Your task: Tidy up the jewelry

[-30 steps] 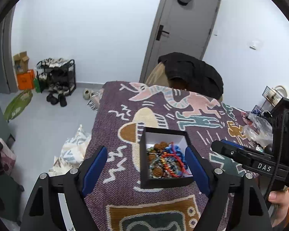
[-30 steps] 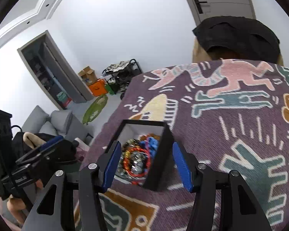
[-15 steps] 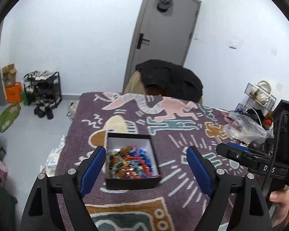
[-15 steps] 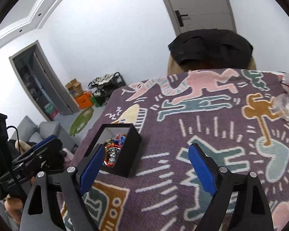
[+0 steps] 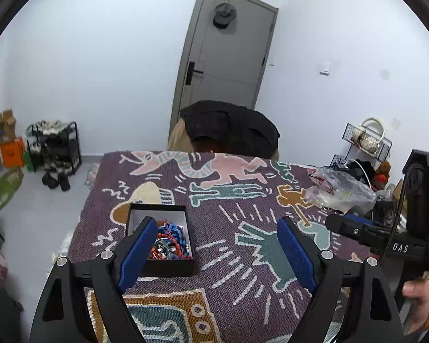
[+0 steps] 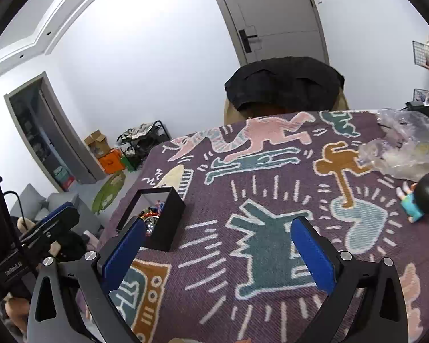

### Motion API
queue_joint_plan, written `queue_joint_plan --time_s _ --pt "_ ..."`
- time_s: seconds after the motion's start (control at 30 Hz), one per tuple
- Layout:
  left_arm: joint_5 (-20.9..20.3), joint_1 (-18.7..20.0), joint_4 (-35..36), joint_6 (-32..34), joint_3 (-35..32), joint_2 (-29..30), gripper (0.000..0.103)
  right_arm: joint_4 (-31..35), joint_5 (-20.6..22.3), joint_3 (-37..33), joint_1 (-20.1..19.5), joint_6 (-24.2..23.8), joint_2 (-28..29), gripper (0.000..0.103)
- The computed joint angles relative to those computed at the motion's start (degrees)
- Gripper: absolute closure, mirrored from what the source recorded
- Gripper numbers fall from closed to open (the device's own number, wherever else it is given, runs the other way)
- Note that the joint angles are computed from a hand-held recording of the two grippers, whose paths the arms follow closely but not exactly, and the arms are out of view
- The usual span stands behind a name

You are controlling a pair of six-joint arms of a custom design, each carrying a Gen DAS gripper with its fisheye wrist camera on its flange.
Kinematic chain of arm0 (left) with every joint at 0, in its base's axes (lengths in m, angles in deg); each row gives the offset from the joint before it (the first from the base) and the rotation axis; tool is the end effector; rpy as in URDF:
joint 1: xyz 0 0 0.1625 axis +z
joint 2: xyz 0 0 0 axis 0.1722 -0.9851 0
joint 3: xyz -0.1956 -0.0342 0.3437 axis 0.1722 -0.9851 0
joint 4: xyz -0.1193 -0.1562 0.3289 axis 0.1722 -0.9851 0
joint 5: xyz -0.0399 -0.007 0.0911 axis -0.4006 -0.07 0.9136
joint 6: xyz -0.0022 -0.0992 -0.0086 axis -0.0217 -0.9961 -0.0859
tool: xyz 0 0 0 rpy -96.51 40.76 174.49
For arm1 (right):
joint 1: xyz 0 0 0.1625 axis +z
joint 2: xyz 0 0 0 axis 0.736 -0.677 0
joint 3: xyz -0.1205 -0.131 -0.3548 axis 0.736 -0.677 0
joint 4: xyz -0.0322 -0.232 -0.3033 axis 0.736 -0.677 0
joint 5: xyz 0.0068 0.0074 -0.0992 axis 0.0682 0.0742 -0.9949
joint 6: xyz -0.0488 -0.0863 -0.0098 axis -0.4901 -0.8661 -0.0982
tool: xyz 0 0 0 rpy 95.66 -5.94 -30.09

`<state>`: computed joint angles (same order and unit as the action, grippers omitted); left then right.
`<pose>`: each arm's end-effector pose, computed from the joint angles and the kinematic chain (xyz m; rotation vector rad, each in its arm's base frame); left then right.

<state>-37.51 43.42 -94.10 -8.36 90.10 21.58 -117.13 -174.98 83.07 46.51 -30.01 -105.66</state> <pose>-0.2512 -0.6686 0.1775 0.5622 2.3421 -1.2458 0.1687 -0.7183 0.2217 0.6039 -2.6154 1.0283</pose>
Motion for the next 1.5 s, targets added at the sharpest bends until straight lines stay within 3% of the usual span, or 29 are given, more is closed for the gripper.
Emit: queue_joint_plan --time_s 0.3,0.43,0.87,1.5 --pt "4.8 -3.6 -5.6 2.8 4.7 -0.9 0.016 -4.8 -0.3 7.2 0.3 -2.1 -4.9 0.001" --pt "7.8 -5.5 -10.5 5.9 6.7 -0.7 0.004 -5.7 0.4 9.8 0.2 -2.0 -6.4 0.001" --pt "9.6 -6.4 -13.0 5.2 9.5 -0.9 0.000 -11.6 0.2 16.8 -0.7 -2.4 -9.5 0.001" --pt "9.0 -6.3 -14.0 6.1 10.1 -1.1 0.000 -11.3 1.4 16.7 -0.9 -2.5 -9.3 0.001"
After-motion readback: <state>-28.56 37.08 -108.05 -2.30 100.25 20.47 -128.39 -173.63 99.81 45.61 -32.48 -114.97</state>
